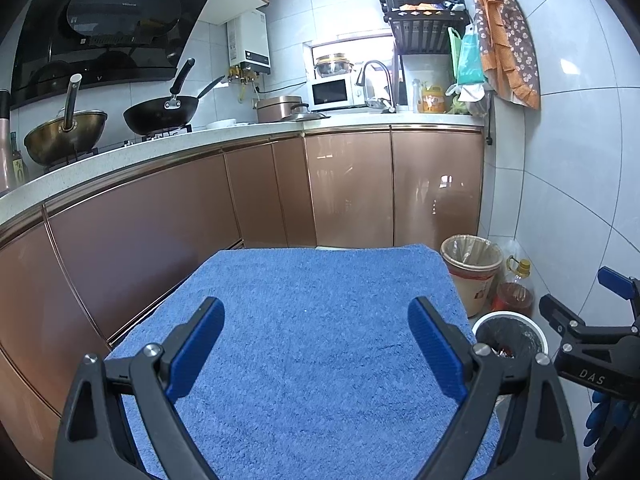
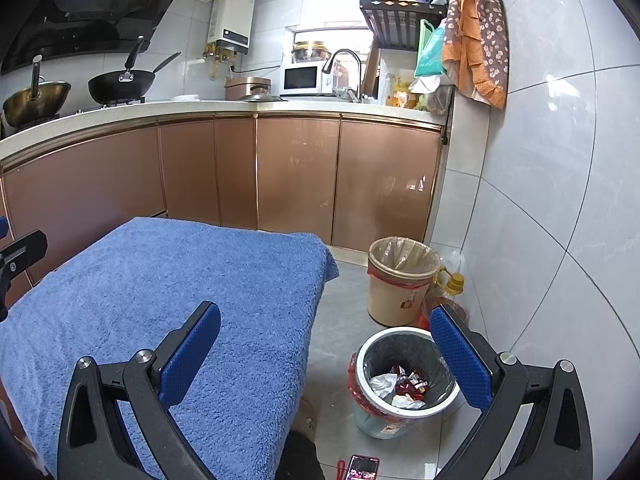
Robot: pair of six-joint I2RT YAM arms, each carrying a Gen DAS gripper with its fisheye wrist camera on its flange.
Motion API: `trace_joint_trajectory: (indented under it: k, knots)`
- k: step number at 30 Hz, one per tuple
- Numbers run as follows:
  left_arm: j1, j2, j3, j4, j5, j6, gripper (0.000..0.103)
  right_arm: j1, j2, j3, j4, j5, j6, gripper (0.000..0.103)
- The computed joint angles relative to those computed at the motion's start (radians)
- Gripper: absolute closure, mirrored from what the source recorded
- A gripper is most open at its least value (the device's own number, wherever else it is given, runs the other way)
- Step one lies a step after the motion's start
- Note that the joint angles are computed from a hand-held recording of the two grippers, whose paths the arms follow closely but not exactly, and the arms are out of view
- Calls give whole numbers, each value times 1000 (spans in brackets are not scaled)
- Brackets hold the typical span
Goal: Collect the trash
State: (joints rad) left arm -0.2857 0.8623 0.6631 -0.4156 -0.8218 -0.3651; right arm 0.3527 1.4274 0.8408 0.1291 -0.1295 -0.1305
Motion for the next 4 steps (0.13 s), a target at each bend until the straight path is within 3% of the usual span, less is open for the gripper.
trace_joint_trajectory:
  k: [4]
  knots:
    - [-3,4,1,-2,-3,-2,10,0,5,-1,3,0,-1,0]
